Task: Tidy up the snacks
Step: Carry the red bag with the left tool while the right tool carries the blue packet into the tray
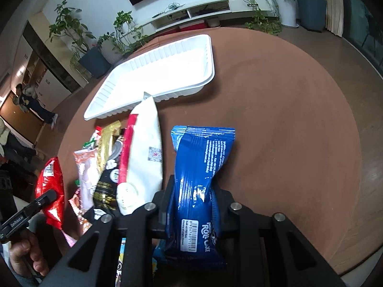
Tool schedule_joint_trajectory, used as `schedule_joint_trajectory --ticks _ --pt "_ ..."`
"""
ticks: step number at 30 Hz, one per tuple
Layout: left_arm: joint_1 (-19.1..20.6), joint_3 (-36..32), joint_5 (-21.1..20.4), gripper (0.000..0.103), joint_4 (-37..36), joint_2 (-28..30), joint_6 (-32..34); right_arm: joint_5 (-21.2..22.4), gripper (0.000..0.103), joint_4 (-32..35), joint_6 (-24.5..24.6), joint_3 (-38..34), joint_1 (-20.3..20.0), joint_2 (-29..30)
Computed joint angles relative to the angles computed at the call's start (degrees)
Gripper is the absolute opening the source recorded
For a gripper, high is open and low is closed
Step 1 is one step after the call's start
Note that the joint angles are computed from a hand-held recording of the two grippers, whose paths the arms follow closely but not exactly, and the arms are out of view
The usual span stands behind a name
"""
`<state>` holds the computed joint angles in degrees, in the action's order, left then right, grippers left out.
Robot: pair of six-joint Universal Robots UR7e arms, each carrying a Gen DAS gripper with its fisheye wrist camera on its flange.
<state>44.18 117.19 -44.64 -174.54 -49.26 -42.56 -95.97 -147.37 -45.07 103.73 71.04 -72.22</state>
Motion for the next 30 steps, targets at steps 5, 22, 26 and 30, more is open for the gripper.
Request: schedule_joint_trajectory --ticks 5,22,26,30 --pt "-0.04 -0.13 0.23 0.025 -0.39 -0.2 0.43 4.04 0.027 3.68 1.51 -0.77 -1.18 -1.4" --pt "0.58 0.14 0.1 0.025 -3.88 -2.01 2.03 12.98 0.027 9.74 5.56 -5.38 -4.67 -3.4" --pt "0.87 -0.21 0.29 0.025 -4.07 -3.03 3.23 13.81 0.027 8.7 6.81 -7.16 -5.33 -3.14" --pt "1.31 -1.2 0.96 0.025 -2.76 -5.03 5.57 14.53 0.027 7.96 8.85 -10.2 -5.9 -2.33"
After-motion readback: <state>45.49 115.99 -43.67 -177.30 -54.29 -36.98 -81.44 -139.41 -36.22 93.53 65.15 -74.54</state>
